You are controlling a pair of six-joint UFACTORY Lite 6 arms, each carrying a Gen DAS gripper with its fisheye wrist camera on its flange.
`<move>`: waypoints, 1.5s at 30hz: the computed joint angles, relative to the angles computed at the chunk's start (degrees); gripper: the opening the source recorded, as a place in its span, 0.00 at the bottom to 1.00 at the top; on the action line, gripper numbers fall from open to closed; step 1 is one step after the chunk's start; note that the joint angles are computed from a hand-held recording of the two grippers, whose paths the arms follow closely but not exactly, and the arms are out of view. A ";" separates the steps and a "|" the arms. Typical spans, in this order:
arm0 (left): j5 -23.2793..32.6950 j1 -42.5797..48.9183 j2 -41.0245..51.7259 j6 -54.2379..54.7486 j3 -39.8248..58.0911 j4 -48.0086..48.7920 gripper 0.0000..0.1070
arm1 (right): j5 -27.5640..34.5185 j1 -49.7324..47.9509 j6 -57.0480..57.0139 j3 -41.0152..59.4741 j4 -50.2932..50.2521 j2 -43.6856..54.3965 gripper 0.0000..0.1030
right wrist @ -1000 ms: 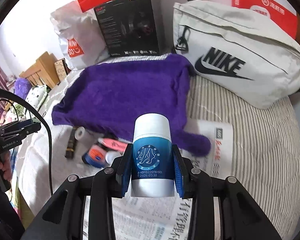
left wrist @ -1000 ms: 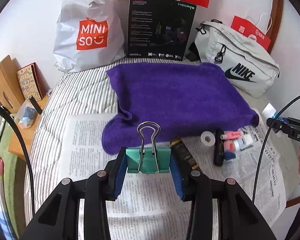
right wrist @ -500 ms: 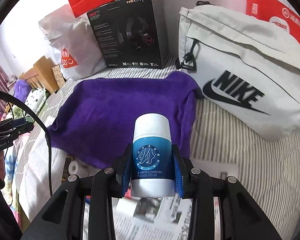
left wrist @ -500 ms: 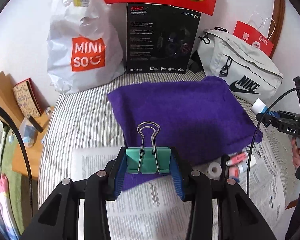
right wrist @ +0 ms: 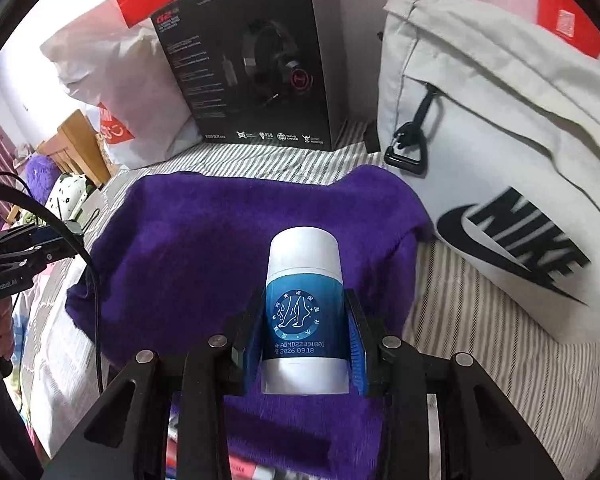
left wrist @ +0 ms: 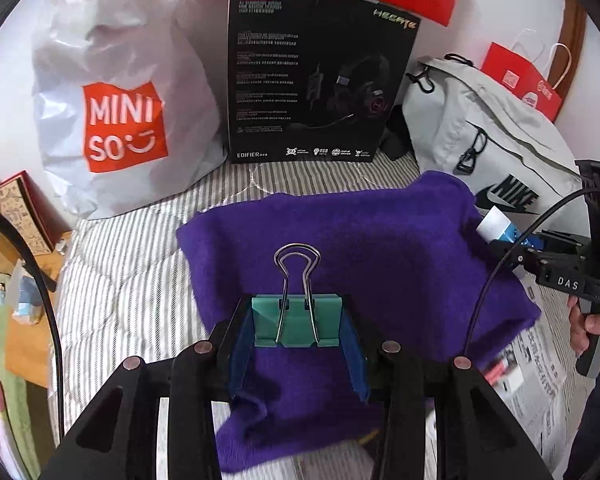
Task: Organize rigid objects
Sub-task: 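Carry the clip with the left tool while the right tool carries the stick over the purple towel, then lower and release the clip with the left tool while the right tool releases the stick on the towel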
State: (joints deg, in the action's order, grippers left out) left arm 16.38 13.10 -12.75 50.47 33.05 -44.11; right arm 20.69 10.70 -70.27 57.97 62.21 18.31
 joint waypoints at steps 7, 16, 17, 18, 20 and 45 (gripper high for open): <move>-3.26 -2.06 12.70 13.03 5.90 -13.46 0.37 | -2.84 3.68 7.72 9.35 -7.27 10.10 0.35; -3.72 -1.59 24.68 24.85 13.54 -25.33 0.37 | -3.73 5.53 18.36 18.60 -17.87 19.02 0.35; -4.07 -1.79 25.63 24.29 14.34 -24.63 0.37 | -3.74 5.83 20.80 19.70 -20.36 19.91 0.35; -4.41 -2.12 26.66 22.87 15.24 -23.16 0.37 | -3.98 6.22 23.35 20.74 -23.02 20.77 0.35; -4.67 -2.66 28.33 20.79 16.68 -20.98 0.37 | -3.85 6.82 27.97 22.62 -27.87 22.31 0.35; -10.21 -8.17 34.10 -2.47 20.21 2.19 0.47 | -3.29 7.13 29.34 23.21 -32.12 23.18 0.58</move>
